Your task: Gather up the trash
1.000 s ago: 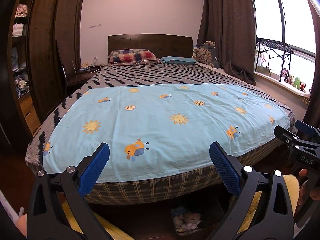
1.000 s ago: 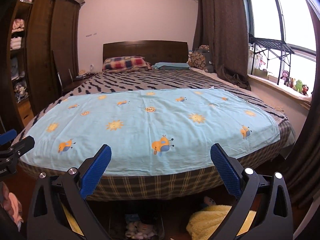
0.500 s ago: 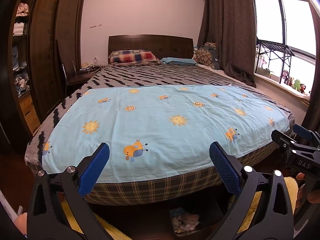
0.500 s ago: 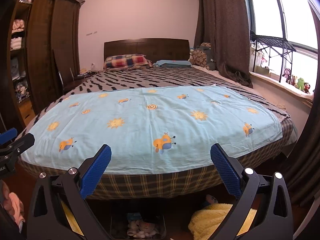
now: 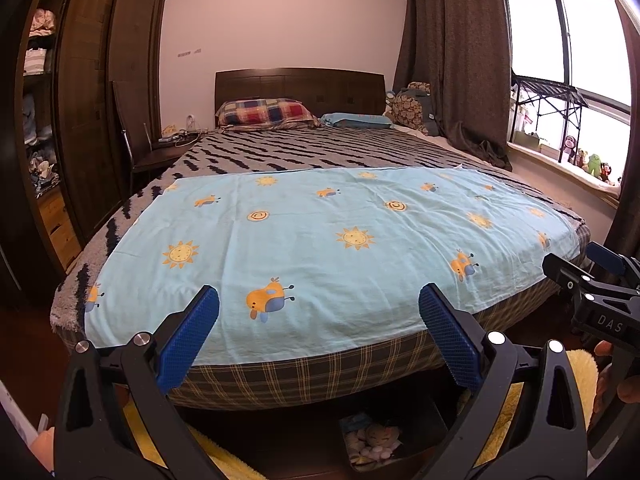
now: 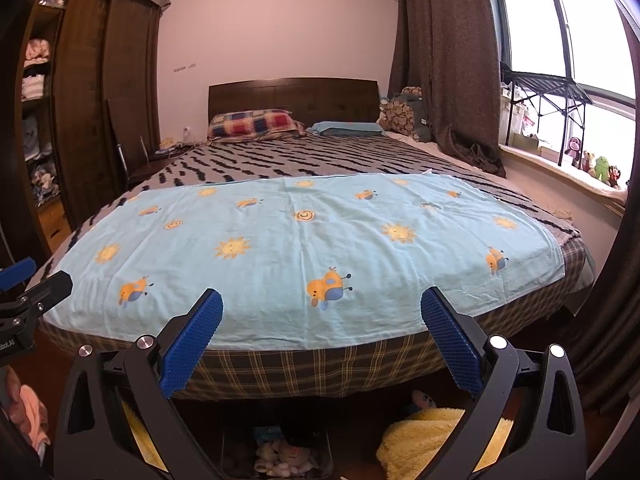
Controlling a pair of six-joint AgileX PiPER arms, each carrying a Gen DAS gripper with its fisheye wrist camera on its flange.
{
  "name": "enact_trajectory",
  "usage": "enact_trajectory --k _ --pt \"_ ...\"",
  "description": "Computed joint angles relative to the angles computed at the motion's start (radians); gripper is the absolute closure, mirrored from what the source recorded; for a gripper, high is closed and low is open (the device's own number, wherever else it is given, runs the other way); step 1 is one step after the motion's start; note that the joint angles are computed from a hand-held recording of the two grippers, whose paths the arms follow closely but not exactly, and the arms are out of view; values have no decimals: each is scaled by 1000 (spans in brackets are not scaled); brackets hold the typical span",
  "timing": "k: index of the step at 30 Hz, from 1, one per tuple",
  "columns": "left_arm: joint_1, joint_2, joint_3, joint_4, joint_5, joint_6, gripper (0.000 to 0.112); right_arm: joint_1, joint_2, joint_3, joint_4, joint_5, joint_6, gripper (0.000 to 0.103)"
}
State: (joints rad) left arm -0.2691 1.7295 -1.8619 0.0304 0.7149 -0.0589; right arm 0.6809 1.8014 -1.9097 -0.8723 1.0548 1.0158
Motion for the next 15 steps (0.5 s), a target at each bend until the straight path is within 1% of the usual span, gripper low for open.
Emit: enact_trajectory --k 15 --pt "0 -3 -3 2 0 0 17 -2 -3 -1 0 -5 -8 3"
